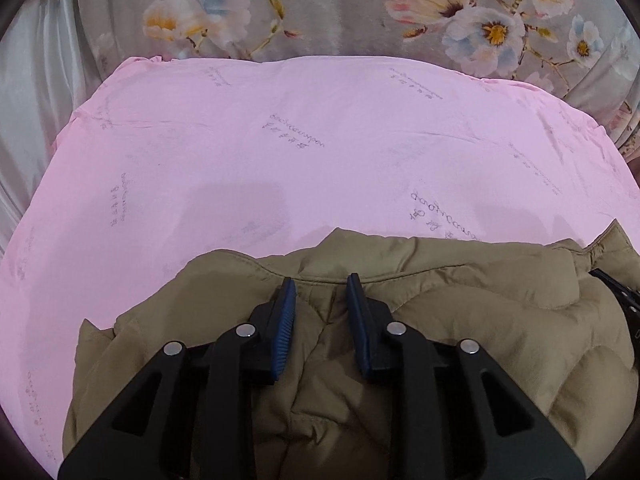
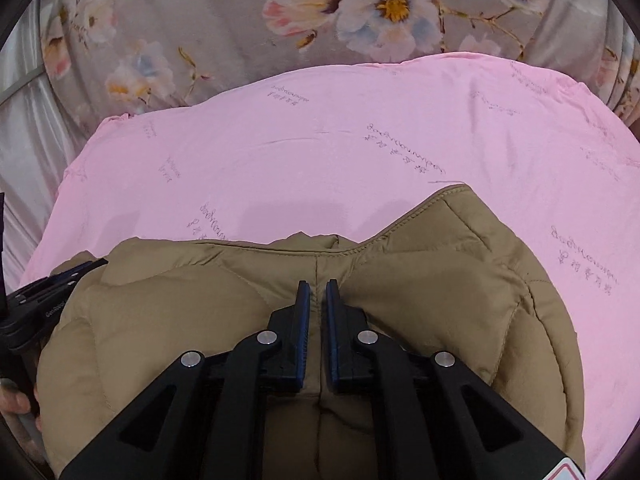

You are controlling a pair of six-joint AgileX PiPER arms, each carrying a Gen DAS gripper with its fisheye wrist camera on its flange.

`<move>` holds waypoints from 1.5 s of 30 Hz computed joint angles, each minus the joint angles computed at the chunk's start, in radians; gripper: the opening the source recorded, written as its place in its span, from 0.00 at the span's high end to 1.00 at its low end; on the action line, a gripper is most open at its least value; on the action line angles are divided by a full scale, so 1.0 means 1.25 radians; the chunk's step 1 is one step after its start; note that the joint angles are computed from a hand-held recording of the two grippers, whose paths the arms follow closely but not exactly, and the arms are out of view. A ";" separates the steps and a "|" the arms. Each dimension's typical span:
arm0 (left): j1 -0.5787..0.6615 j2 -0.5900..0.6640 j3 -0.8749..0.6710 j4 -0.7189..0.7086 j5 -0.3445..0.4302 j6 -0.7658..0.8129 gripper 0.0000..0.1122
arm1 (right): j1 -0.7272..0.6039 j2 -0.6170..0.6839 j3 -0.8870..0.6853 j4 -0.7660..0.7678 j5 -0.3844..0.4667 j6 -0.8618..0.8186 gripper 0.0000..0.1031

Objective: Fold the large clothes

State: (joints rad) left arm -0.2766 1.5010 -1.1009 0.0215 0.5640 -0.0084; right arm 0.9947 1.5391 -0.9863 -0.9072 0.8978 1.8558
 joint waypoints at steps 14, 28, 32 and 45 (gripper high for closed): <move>-0.040 0.024 0.016 0.123 -0.048 -0.124 0.77 | 0.002 0.038 -0.020 -0.017 0.010 0.025 0.96; -0.052 0.030 0.005 0.160 -0.032 -0.168 0.77 | -0.019 0.018 -0.012 -0.008 -0.010 0.018 0.96; -0.085 -0.017 -0.009 0.242 0.050 -0.266 0.73 | 0.075 0.026 -0.097 -0.023 0.158 0.024 0.82; -0.207 -0.090 0.061 0.320 0.058 -0.434 0.55 | 0.108 0.121 -0.150 -0.045 0.053 0.035 0.82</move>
State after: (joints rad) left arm -0.5348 1.3883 -1.0244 0.4216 0.6370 -0.5507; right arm 1.1291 1.6910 -1.1736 -0.9640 0.9645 1.8995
